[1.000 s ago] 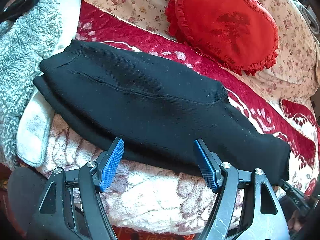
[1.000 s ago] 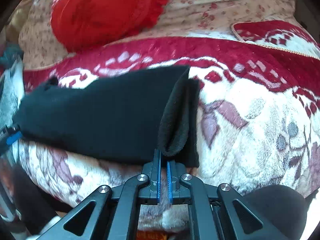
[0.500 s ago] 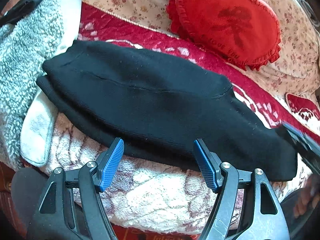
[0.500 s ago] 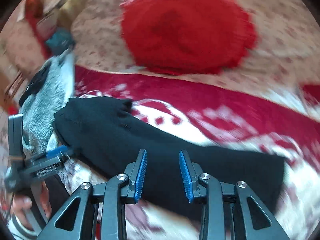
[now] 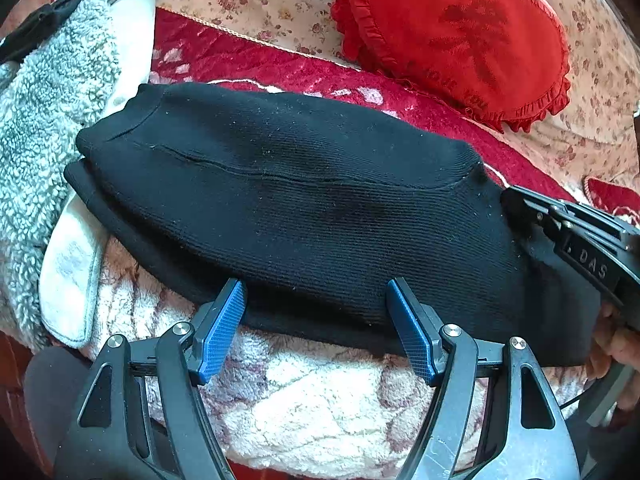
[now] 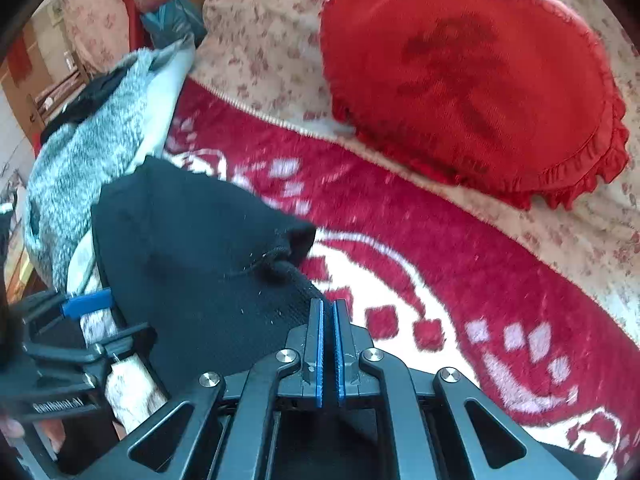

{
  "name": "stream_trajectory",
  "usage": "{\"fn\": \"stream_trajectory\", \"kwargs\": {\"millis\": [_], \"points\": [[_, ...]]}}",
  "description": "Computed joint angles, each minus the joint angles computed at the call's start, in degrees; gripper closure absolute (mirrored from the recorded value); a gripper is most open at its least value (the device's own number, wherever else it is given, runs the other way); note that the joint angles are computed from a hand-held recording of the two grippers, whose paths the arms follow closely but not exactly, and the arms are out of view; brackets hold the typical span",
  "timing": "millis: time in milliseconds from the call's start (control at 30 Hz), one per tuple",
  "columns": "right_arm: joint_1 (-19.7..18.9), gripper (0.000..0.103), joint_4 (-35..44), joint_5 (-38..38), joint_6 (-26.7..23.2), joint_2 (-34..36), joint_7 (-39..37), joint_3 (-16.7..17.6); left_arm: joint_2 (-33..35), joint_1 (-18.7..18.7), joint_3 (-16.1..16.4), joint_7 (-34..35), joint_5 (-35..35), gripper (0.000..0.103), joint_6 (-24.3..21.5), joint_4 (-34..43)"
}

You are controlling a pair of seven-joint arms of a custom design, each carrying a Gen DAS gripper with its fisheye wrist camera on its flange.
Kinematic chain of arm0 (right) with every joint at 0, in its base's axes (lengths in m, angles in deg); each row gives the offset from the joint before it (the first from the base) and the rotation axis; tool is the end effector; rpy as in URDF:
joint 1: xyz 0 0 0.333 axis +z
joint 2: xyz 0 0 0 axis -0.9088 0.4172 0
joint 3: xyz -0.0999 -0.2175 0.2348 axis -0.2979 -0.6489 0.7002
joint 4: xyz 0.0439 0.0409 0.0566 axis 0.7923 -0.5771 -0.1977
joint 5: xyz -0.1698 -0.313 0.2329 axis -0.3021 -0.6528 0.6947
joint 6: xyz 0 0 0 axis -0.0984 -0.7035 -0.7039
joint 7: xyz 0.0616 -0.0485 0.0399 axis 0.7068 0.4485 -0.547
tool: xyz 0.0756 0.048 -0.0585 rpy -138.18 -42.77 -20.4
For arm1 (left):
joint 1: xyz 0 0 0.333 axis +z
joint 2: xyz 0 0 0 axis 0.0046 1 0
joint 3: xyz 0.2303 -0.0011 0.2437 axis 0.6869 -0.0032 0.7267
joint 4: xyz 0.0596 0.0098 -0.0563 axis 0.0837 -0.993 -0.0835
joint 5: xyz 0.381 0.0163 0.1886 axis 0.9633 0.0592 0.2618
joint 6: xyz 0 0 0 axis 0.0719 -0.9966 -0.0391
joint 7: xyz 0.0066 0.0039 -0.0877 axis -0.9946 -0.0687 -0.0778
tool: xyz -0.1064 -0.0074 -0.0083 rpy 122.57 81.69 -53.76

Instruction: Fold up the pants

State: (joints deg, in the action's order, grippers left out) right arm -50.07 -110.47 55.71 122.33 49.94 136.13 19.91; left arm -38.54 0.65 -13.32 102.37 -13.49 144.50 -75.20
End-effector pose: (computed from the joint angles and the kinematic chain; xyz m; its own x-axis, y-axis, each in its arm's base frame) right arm 0.6192 0.2160 0.5278 0.0279 -0.9879 -0.1527 -0.8229 0.0640 -0.5645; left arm 0.6471 -0.0700 0.5179 -0.3408 -0.9325 0.1193 -0.8667 0.2625 -0.4241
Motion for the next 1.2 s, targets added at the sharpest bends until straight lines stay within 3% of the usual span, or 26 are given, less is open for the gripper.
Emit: {"fn": "stream_trajectory", "kwargs": {"millis": [133,267,467,533,700,1033,1100,1133,1200], "points": [[0.4,0.099,2.1,-2.5,-2.2,2.4,3.8,-0.3,-0.1,-0.2,0.0,-0.1,0.7,0.031,1.2,-0.5],[0.8,0.099,1.9,-5.8,-1.6,2.1,8.3,-0.7,-0.1,0.7,0.3,1.2,-2.4,0.031,-1.5,0.6],[1.1,0.088,-2.1,-5.8,1.7,-2.6,11.7,0.0,0.4,2.4,1.5,-0.9,-4.3,0.031,-1.1,2.7],[1.4,0.080,-3.4,-1.1,4.7,-3.6,8.9,0.8,0.8,3.2,1.9,-2.1,-4.4,0.031,-0.8,3.6],[3.4,0.074,0.6,12.4,7.8,0.3,-6.0,3.4,4.4,4.9,3.1,-7.3,-1.5,0.031,-0.4,8.3],[7.7,0.071,14.6,3.3,0.4,11.8,-11.6,4.5,10.5,7.5,3.8,-12.9,1.4,0.031,-1.3,14.6],[9.4,0.072,16.5,-1.9,-0.9,13.7,-9.9,2.9,11.4,7.9,3.7,-13.7,1.3,0.031,-2.6,15.5],[10.1,0.085,17.2,-4.1,-1.2,14.4,-8.3,2.1,11.4,8.2,3.5,-13.6,1.0,0.031,-2.8,15.5],[9.0,0.098,16.5,-3.0,0.6,14.1,-6.7,2.4,11.2,8.5,3.5,-13.6,0.7,0.031,-2.3,15.3]]}}
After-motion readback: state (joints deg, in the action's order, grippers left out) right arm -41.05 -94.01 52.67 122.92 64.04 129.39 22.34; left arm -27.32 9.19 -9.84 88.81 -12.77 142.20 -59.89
